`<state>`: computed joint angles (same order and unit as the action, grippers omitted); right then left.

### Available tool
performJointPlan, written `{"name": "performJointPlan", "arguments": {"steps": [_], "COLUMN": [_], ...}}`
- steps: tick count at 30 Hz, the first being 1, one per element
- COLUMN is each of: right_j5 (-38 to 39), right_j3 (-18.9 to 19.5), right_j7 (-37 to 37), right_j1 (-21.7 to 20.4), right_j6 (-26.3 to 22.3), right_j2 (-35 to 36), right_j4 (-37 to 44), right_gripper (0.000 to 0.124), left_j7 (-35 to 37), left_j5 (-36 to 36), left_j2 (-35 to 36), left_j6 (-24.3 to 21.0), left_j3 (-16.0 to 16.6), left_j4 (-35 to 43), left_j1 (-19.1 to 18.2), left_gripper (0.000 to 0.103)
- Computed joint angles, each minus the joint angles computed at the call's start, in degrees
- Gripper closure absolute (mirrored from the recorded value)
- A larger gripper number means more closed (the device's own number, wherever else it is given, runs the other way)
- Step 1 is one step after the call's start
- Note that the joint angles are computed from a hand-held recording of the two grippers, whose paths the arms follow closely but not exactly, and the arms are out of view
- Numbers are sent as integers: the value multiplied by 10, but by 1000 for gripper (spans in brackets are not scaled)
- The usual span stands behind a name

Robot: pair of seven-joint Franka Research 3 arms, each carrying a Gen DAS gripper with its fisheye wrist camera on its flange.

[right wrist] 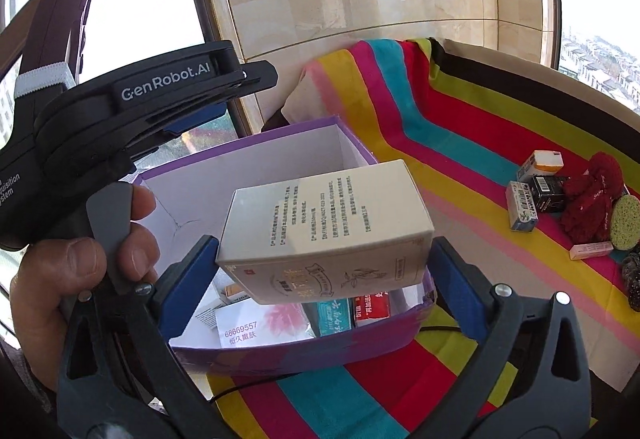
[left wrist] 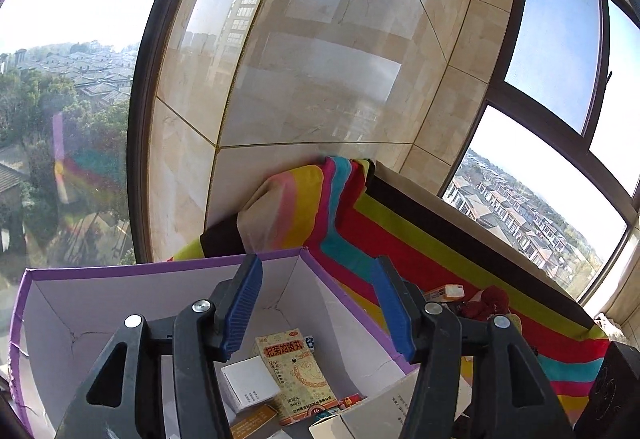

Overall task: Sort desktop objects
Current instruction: 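Move both grippers back over the cloth toward the teddy bear and scrunchie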

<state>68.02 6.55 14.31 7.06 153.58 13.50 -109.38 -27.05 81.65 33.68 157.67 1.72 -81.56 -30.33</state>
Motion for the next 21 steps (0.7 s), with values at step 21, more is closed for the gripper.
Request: {"name": "performJointPlan", "arguments": {"steps": [21], "right_j5": [43], "right_j3": [-25], "right_j7": [34], "right_j1": [-38], "right_j6": [54], "right_j2": [-7], "right_j4": [-18], "right_gripper": [22], "left_j7": [266], "left_j5": [-161], "left_j2": [112], "left_j6": [45], "left_j3": [-41], "left_j4": [151], "left_j1": [0], "left_gripper": [37]}}
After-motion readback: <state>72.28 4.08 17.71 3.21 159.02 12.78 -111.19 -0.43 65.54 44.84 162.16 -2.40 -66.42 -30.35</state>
